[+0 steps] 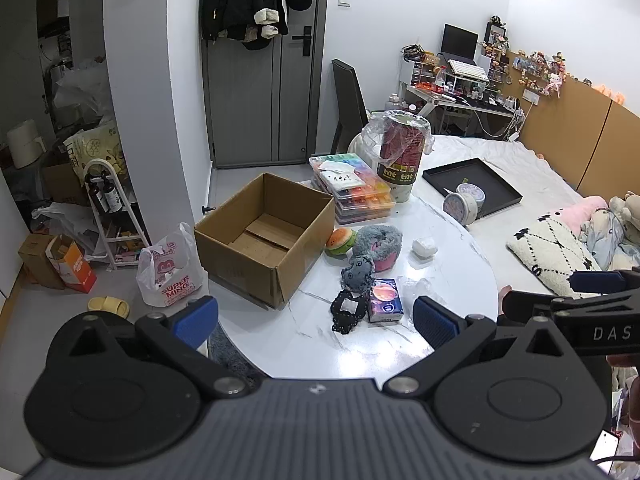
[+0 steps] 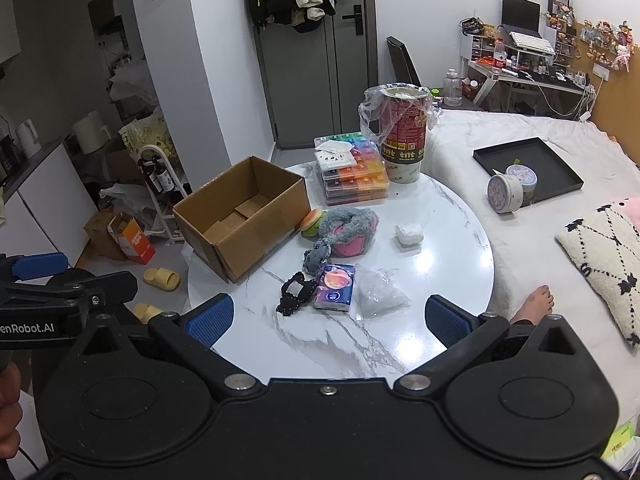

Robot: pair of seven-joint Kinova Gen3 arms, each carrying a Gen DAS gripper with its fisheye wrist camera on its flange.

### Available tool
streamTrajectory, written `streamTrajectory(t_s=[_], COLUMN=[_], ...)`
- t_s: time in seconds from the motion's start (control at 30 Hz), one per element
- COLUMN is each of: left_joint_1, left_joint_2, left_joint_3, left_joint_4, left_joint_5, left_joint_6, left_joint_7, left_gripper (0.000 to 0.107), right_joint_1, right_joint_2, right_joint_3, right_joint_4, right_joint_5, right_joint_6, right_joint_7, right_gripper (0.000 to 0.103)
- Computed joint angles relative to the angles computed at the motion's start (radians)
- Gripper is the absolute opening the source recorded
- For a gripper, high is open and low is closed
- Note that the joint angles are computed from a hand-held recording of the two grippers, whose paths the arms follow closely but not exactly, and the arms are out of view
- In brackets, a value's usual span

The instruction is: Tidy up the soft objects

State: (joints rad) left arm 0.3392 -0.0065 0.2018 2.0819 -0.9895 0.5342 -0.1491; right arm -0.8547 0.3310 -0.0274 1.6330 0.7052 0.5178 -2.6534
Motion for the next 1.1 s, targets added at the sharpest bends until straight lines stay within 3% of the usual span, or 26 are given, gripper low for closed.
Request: streamTrajectory(t_s=[1.1], left_joint_1=[-0.008], left_joint_2=[-0.006], left_joint_3=[0.006], left_joint_4=[0.014], left_joint_5=[-0.018], left_joint_6=[-0.006], left_joint_7=[0.022], left_gripper=[0.103], right_joint_1=[-0.002], right_joint_2=[0.004], right_joint_3=[-0.003], right_joint_4=[-0.002], right_joint_5=[0.002], right_joint_6=[0.005], right_joint_7=[0.004], right_gripper=[0.103])
